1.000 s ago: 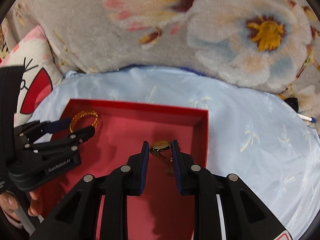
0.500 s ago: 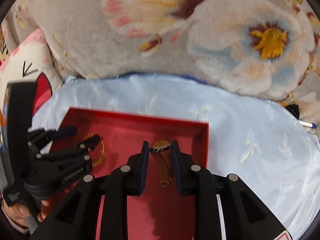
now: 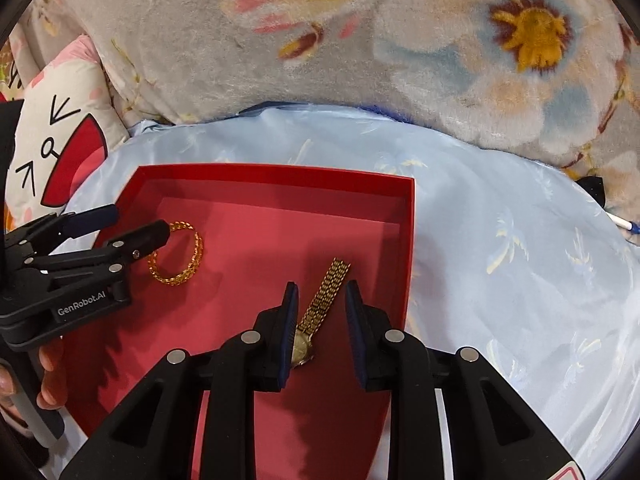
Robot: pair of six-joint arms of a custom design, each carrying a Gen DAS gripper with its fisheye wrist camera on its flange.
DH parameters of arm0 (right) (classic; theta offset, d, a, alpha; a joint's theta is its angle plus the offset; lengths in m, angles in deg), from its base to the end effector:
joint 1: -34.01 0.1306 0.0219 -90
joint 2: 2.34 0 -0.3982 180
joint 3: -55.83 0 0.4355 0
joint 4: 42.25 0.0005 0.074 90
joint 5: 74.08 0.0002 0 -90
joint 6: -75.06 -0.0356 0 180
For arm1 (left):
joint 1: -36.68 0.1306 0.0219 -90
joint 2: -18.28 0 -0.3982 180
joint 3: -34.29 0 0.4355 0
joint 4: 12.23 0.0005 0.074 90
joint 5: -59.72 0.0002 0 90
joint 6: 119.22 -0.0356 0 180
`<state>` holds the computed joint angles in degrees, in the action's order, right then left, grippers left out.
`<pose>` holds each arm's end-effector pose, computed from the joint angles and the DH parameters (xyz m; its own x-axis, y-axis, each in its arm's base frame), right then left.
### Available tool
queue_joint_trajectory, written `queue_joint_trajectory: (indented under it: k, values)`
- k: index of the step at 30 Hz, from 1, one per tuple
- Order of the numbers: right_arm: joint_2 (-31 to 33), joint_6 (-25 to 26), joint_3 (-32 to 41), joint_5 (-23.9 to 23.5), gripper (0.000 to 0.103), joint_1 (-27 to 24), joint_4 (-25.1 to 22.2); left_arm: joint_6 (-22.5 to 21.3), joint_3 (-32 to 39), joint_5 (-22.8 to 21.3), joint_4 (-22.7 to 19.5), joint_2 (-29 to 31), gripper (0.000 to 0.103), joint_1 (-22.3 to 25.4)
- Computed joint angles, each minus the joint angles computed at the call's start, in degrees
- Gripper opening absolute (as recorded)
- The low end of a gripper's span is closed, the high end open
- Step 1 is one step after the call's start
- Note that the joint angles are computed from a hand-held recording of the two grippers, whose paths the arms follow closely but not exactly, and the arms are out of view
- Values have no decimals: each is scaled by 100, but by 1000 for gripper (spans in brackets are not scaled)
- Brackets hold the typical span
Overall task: Organize jewelry
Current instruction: 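Lift both open tools out of the red box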
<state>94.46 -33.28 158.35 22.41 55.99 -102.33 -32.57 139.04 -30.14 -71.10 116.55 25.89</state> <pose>0.5265 0.2076 0.4804 -0.8131 0.0089 -0.5820 -0.0579 0.9937 0.0962 0.5683 -0.1089 0.4869 -0.7658 0.2054 -0.6094 0.2338 0.9717 0.0337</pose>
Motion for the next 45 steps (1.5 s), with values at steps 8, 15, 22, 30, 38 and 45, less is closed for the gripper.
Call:
queue_joint_trajectory:
  k: [8,15,22,30,38,45]
  values:
    - [-670,-125,-384,205,31,194,44,-27,-304,107,-30,-521,71,151]
    - [-1615,-305,-1040,652,39,708,-156,-143,-1022,268,-85,-1480,71,349]
    - [-2550,-879,-1871,1273,47,1641,-363,-245,-1950,310,-186,-2656,73,368]
    - [-3255,-2137,-2796,2558,51,3071,-719,-209,-3087,381,-229,-3992,82,338]
    - [-3572,-3205,-3337,3012,53,4004,-1015,-295,-3956,879,-634,-4775,91,621]
    - [-3799,-3615,-3563,3049,62,4257,-1017,-555,-4442,773,-659,-5235,91,592]
